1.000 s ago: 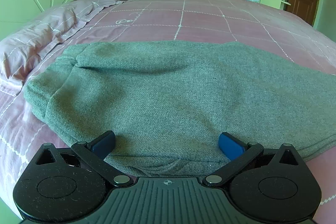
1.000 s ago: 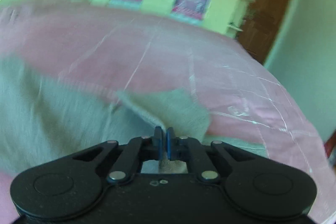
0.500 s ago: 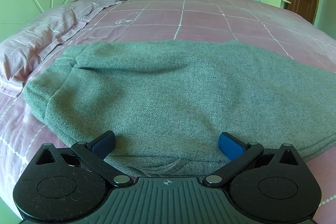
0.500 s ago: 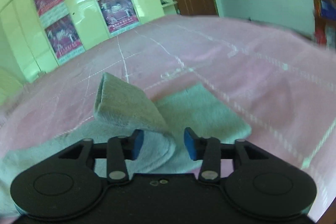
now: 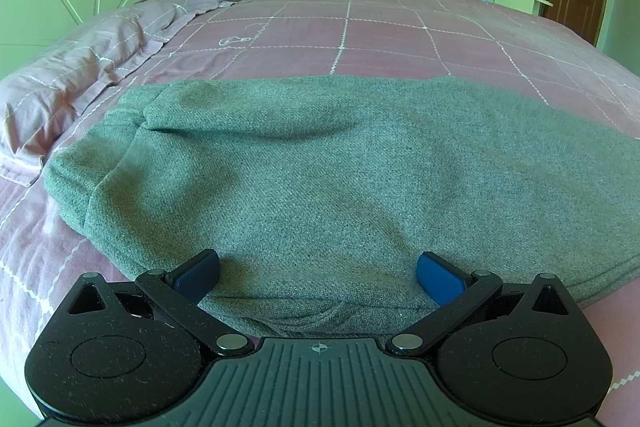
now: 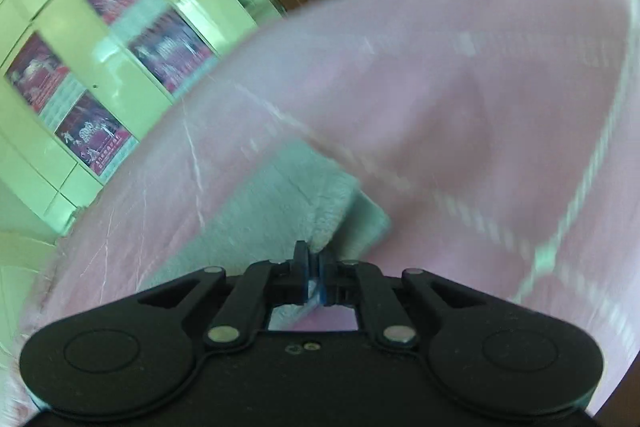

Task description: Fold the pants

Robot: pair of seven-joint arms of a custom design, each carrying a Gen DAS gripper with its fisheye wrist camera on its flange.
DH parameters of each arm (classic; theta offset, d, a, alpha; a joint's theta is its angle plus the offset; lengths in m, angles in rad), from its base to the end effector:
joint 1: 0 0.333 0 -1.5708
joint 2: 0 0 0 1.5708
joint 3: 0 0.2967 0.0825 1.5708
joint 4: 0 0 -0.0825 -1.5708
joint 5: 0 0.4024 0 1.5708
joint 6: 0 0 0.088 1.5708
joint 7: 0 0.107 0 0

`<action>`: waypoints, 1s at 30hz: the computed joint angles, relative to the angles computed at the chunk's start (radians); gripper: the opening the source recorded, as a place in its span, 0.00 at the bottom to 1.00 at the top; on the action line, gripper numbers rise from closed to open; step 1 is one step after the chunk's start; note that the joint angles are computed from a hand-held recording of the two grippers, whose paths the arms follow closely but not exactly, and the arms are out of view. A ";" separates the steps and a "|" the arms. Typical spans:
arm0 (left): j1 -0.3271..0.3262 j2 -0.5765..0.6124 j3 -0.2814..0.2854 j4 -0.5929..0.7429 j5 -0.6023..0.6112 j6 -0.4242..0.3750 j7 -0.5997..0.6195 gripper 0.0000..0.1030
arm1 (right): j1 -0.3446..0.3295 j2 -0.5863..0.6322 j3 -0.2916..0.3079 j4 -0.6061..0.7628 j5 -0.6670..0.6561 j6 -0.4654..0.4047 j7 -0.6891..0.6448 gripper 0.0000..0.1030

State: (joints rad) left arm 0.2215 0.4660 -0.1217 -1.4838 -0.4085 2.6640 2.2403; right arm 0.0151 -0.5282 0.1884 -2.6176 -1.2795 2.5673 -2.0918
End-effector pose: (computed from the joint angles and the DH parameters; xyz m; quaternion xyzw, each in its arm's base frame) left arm 0.7399 0.1026 0.4647 -0.5701 0.7272 -0.2926 0.2463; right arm 0.4234 0.1014 0.4335 -0.0607 0.8654 -0.2866 0.4066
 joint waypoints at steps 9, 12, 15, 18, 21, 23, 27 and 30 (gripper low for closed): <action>-0.002 0.003 0.001 0.003 0.008 0.002 -0.005 1.00 | 0.080 -0.055 -0.037 -0.057 -0.090 -0.050 0.268 0.39; -0.001 0.004 -0.001 0.003 0.005 0.002 -0.003 1.00 | 0.056 -0.006 -0.046 -0.023 -0.159 -0.038 0.315 0.41; 0.001 0.005 -0.002 0.006 0.004 -0.001 0.001 1.00 | 0.068 0.038 -0.109 0.044 -0.099 -0.002 0.139 0.04; 0.005 0.006 -0.005 0.010 -0.002 -0.007 0.006 1.00 | 0.033 0.001 -0.041 0.118 -0.188 -0.053 -0.116 0.04; 0.023 0.013 -0.021 0.021 -0.029 -0.023 0.041 1.00 | 0.007 -0.036 -0.003 0.141 -0.302 -0.055 -0.201 0.04; 0.025 0.017 -0.021 0.028 -0.036 -0.031 0.052 1.00 | 0.051 -0.032 -0.054 0.113 -0.253 -0.079 -0.263 0.04; 0.019 0.020 -0.015 0.032 -0.032 -0.032 0.056 1.00 | 0.023 0.044 -0.146 0.032 0.031 0.105 -0.276 0.04; 0.021 0.026 -0.015 0.041 -0.038 -0.037 0.058 1.00 | -0.070 0.036 -0.022 0.024 -0.040 0.087 -0.161 0.05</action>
